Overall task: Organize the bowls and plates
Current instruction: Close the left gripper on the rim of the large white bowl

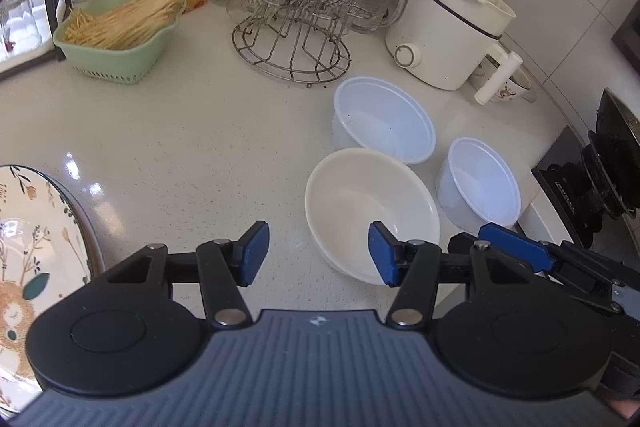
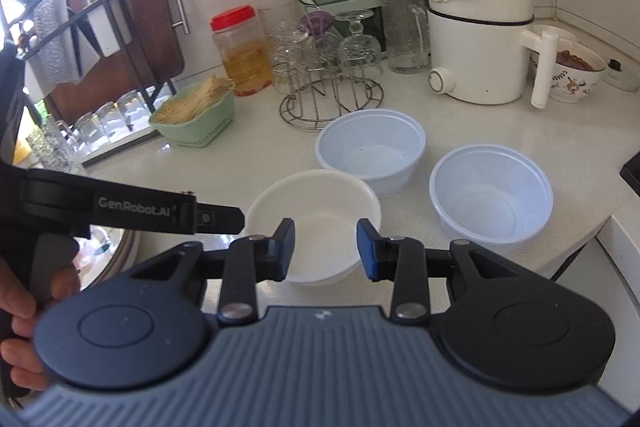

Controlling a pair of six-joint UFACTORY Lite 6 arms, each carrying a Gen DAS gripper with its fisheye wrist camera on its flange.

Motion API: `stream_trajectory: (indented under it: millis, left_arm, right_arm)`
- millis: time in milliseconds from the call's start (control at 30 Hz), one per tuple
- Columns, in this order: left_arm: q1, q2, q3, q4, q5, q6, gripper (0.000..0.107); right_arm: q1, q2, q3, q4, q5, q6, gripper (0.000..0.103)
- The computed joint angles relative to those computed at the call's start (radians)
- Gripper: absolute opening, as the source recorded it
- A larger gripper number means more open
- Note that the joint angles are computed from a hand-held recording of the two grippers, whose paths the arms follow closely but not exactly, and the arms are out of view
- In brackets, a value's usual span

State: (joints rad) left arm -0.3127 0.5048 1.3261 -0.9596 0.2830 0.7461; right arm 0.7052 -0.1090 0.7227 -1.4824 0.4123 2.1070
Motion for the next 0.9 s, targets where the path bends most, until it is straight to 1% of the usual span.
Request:
stream_trajectory:
  millis: [133,200,333,400,433,500,567,600,667,733,833,900]
  left_arm:
    - [-0.001,0.065,0.06,0.034,0.024,-0.03,0.06]
    - [0.0,0.093,0.085,0.022,0.036,-0.018,0.06]
    - [0.0,0.134,0.119,0.041,0.038,-0.032,0.058]
    - [0.001,0.149,0.131,0.051,0.048,-0.038,0.051]
    - [0.0,0.157,0.138,0.061,0.052,-0.046,0.05]
    - [-0.001,0.167,0.145,0.064,0.059,-0.044,0.042]
    - [-0.003,0.173,0.15,0.063,0.064,-0.039,0.037]
    - [-0.004,0.175,0.151,0.057,0.066,-0.031,0.033]
    - [-0.006,0.171,0.145,0.03,0.069,0.0,0.029]
    - [-0.01,0.166,0.141,0.015,0.069,0.019,0.027]
    - [-0.022,0.16,0.144,0.081,0.052,-0.04,0.027]
    - [-0.013,0.148,0.132,0.056,0.056,-0.017,0.027]
  right_arm:
    - [-0.047,0.04,-0.001,-0.061,-0.007,0.076,0.037]
    - [-0.068,0.07,0.001,-0.116,-0.014,0.134,0.037]
    - [-0.111,0.145,0.022,-0.218,-0.051,0.257,0.037]
    - [-0.116,0.171,0.031,-0.262,-0.056,0.306,0.037]
    - [-0.117,0.181,0.035,-0.278,-0.059,0.325,0.037]
    - [-0.118,0.195,0.04,-0.309,-0.066,0.362,0.037]
    - [-0.116,0.207,0.048,-0.312,-0.065,0.363,0.034]
    - [-0.114,0.211,0.05,-0.31,-0.065,0.361,0.032]
    - [-0.117,0.217,0.054,-0.318,-0.073,0.37,0.027]
    - [-0.119,0.221,0.057,-0.327,-0.079,0.377,0.024]
    - [-0.12,0.221,0.061,-0.341,-0.093,0.383,0.024]
    - [-0.117,0.214,0.059,-0.342,-0.097,0.387,0.024]
